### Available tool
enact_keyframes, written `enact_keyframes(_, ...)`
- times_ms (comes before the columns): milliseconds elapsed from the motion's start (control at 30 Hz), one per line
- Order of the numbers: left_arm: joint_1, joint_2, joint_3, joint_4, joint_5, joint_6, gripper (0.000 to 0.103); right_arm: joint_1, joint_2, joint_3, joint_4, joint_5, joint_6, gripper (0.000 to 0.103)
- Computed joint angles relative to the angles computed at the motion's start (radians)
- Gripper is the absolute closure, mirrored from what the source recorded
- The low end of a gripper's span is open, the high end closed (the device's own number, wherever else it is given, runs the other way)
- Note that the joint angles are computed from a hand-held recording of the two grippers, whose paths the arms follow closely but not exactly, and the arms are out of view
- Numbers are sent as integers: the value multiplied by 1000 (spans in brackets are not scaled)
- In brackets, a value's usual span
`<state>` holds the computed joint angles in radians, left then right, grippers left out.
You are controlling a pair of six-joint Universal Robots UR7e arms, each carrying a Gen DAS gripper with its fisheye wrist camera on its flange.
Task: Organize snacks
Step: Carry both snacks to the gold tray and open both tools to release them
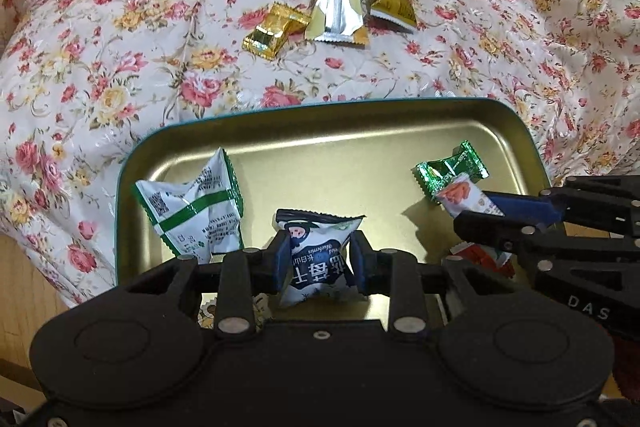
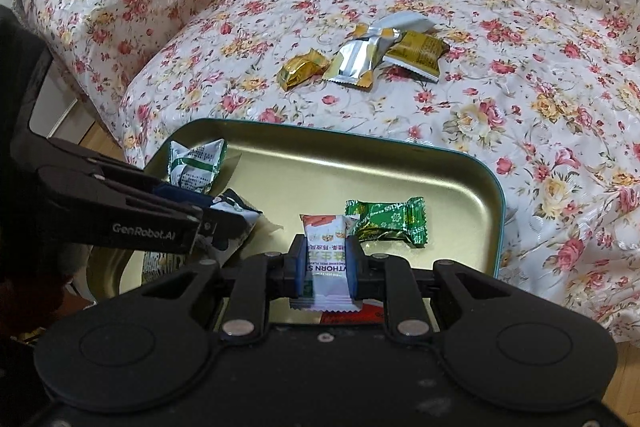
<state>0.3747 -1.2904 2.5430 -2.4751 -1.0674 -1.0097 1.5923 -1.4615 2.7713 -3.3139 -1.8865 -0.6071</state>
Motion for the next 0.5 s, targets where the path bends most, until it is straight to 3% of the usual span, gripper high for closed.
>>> enact_keyframes(500,-27,-13,3,14,55,-10,63,1,-27,-13,66,21,-4,81)
